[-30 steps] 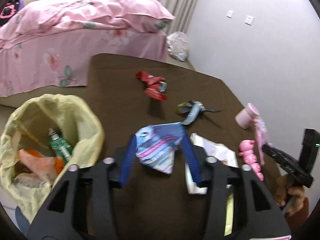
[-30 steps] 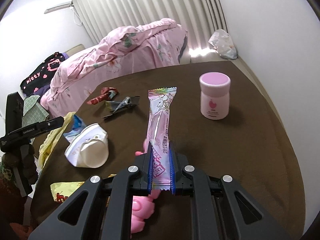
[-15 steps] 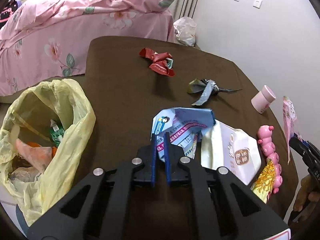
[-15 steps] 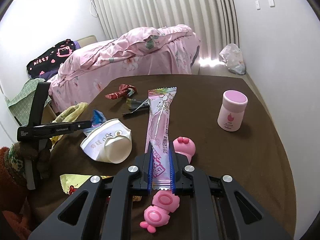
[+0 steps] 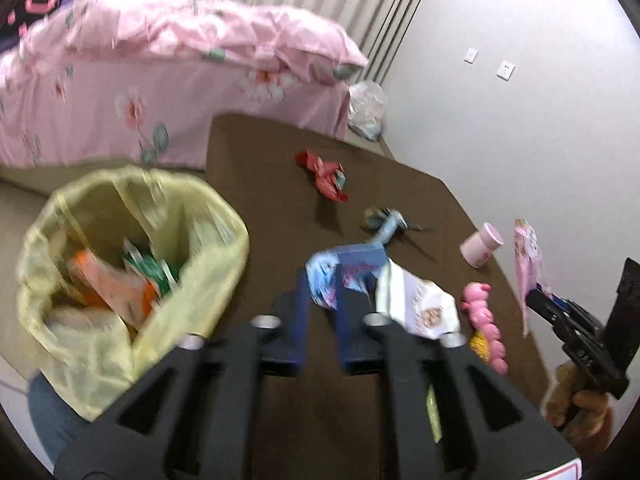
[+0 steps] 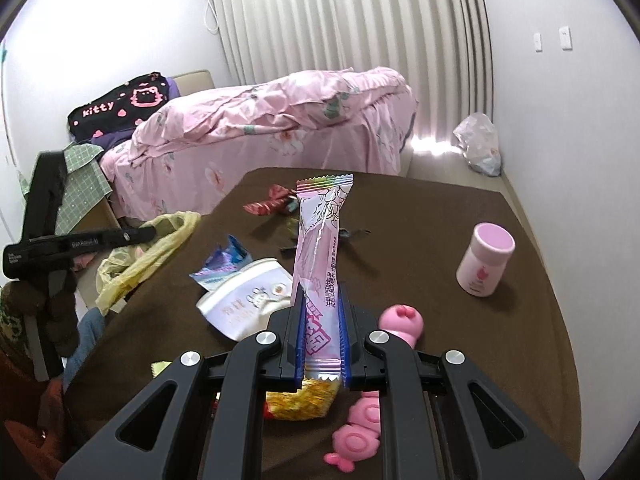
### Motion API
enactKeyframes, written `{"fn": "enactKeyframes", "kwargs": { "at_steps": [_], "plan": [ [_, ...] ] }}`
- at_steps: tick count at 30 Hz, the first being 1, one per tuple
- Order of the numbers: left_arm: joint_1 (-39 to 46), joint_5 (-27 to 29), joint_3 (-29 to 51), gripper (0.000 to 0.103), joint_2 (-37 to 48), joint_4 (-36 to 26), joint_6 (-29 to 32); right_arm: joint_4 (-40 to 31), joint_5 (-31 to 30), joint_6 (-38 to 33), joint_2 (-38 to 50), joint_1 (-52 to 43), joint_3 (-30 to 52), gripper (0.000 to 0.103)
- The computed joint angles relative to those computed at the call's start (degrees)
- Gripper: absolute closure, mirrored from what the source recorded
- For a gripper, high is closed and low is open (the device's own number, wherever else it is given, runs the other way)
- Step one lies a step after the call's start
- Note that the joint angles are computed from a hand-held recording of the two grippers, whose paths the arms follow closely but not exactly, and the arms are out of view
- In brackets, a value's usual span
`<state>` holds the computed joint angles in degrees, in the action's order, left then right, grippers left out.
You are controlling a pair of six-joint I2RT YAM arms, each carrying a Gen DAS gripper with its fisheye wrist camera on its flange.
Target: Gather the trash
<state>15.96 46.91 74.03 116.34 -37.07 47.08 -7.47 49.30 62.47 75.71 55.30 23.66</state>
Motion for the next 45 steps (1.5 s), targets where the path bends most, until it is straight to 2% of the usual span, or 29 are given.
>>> {"fn": "enactKeyframes", "kwargs": {
  "at_steps": [1,3,4,11,12,13,15,18,23,27,33,37,40,45],
  "plan": [
    [0.1,0.3,0.7,0.061,1.1,-2.5,0.7,-0.5,0.4,0.3,0.5,0.5,0.6,0.09],
    [-0.5,0.2,1.1,0.06,3.1,-6.3,1.9,-0.9,0.4,1.0,1.5,1.2,1.3,0.09],
    [-1.4,-0.7,0.1,0.06,3.3,-5.7,1.3,-1.0,0.5,1.3,1.8,1.6,1.5,0.09],
    [-7.7,-6.4,-4.9,0.06,3.4,6.5,-11.3,-1.1,1.3,4.2,2.4,2.7,0.2,0.09],
    [-8.4,-7.1,-5.5,0.065,3.4,8.5,-13.0,0.0,0.9,4.2,2.4,2.3,-0.5,0.09],
    [-8.8,-7.0,-6.3,0.081,3.1,10.4,-13.9,1.0,0.5,3.9,2.6,1.9,-1.0,0.09],
    [-9.4,-7.3,-6.7,0.095,2.9,11.7,-13.6,2.4,-0.1,3.6,3.1,1.5,-1.5,0.09],
    [-8.5,-6.2,-10.6,0.099,-0.2,16.6,-12.5,4.0,-0.5,2.8,3.6,1.1,-2.1,0.09],
    [-4.7,-2.7,-14.8,0.1,-6.8,20.7,-10.4,5.6,-0.5,0.7,3.4,0.4,-1.9,0.09],
    [-1.1,0.3,-14.4,0.1,-9.9,20.2,-8.7,5.7,-0.4,-3.4,3.5,-0.2,0.4,0.09],
    [4.4,4.2,-9.3,0.1,-9.9,17.3,-9.2,8.9,-1.6,-15.5,4.4,-2.6,6.4,0.09],
    [8.4,4.6,-6.1,0.1,-8.5,20.8,-12.4,12.8,-5.7,-26.8,8.5,-5.7,13.8,0.09],
    [10.6,3.4,-3.3,0.099,-6.1,23.2,-14.5,14.2,-9.8,-32.2,13.3,-7.7,19.9,0.09],
    [13.2,1.0,3.4,0.099,0.4,23.6,-17.0,15.5,-16.5,-37.5,20.4,-10.4,28.2,0.09]
  ]
}}
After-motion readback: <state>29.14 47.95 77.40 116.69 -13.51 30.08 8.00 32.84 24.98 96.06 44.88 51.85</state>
